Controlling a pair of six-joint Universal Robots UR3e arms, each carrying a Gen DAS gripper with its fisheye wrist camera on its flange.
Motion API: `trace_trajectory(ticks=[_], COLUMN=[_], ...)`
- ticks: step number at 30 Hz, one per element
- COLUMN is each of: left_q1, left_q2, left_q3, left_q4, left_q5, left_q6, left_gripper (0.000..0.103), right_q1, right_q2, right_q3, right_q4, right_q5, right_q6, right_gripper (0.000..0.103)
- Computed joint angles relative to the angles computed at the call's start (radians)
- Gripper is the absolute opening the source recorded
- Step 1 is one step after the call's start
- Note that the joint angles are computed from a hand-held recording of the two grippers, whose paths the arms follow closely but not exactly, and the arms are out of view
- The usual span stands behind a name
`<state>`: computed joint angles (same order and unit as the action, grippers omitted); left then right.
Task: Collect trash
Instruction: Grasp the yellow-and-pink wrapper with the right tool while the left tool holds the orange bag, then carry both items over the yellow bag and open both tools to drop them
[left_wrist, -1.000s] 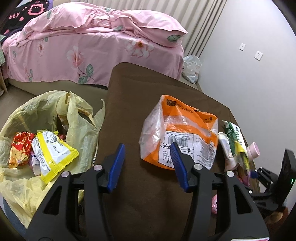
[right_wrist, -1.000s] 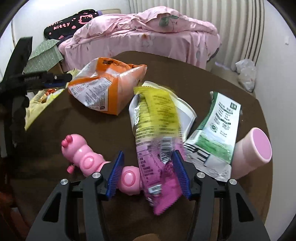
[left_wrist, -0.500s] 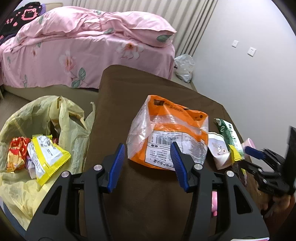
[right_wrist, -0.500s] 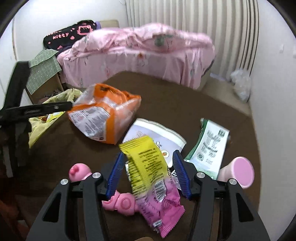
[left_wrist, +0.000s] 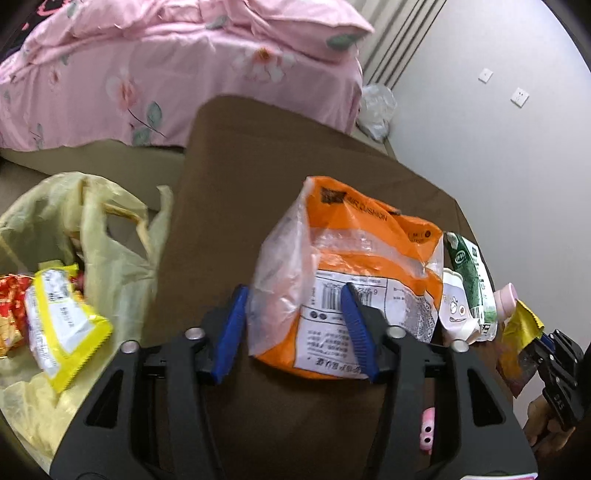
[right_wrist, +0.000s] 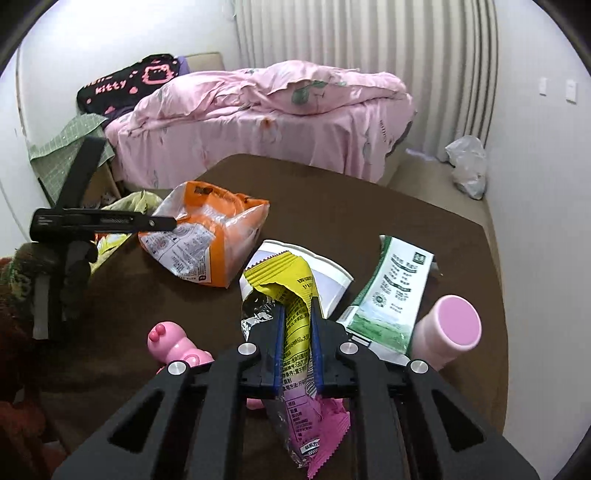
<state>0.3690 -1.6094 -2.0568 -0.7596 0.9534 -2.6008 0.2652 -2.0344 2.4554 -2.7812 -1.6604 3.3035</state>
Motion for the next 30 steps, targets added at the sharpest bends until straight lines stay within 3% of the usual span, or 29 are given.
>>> trace_trajectory(ticks=[1,3,9,17,20,23,25,26,30], left_q1=[0.000,0.026,0.204,0.584,0.711,0.793,0.857,0.865,0.846], left_q2=[0.003,0.048,0.363,0.686,0.717,0.690,0.666,0.651,0.507], left_q3=[0.003,-0.021,-0.158,-0.124,-0.089,-0.069,-0.071,-0.092,-0.202], left_q4=[-0.015,-0.045,-0.109,-0.532,-0.695,-0.749,-0.696,-0.593,0.036], left_q5=[-0.007,-0.043,-0.157,-0.317,-0.355,-0.369,-0.382,-0.379,-0.259], left_q6=[0.002,0.031,0.159,0.479,0.616,0.670,0.645,0.582,0.264], left_gripper=[0.022,0.019,0.017,0.017,0.017,0.017,0.017,0.017,0.018], right_q1=[0.002,0.012,0.099,0.256,0.292,0.323,0.350,0.358,0.383], right_q2=[-0.016,-0.033,0.006,0.243,0.339,0.436,0.513,0.545,0.669], right_q3=[0.004,0.000,-0.074,-0.310,-0.420,-0.533,-0.628,-0.668,-0.822], right_q4=[0.006,0.015,-0.017,-0.129,-0.128,-0.117,-0.095,-0.085,-0.055], right_q5=[-0.003,-0.009,-0.076,-0.133,-0.126,-0.107,-0.112,-0.109,-0.091], right_q6=[0.013,0.028,0.073,0.092,0.082,0.078,0.068,0.061,0.038], right_gripper=[0.013,0.013,0.013,0.013,0.013,0.013,0.013,0.013,0.013])
